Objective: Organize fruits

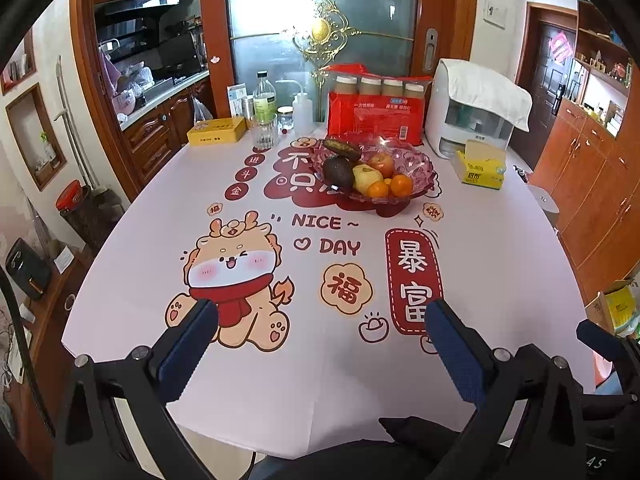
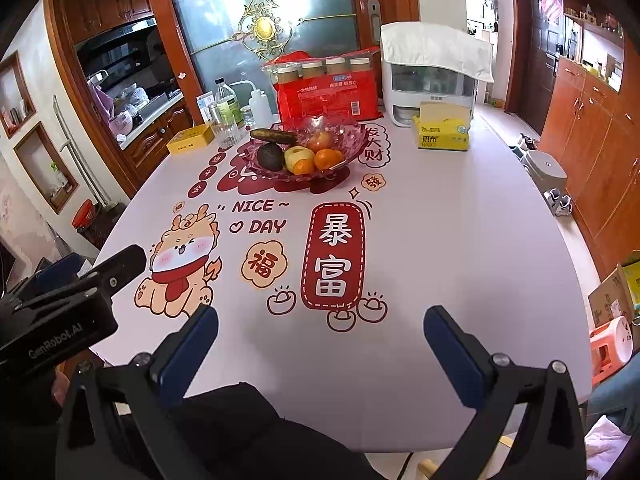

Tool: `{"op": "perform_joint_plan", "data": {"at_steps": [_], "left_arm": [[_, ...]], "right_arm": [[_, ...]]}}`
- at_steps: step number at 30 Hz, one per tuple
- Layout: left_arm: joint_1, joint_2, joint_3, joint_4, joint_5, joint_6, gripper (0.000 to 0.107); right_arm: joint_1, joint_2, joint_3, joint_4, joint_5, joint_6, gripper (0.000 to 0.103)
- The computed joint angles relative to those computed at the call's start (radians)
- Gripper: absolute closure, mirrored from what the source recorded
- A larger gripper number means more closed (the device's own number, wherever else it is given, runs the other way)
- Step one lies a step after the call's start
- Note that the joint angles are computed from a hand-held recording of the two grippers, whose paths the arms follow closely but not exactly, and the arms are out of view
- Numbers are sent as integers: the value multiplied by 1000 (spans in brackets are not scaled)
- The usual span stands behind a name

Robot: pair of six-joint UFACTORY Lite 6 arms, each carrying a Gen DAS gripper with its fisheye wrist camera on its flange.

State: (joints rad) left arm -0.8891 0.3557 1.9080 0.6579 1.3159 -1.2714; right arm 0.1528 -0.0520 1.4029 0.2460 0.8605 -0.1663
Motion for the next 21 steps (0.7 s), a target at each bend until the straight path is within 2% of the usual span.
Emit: {"op": "perform_joint_plan", "data": {"at_steps": [21], "left_arm": [[6, 34, 34, -4, 7, 23, 5]], "right_arm": [[-2, 31, 24, 8, 18, -3, 0]]}}
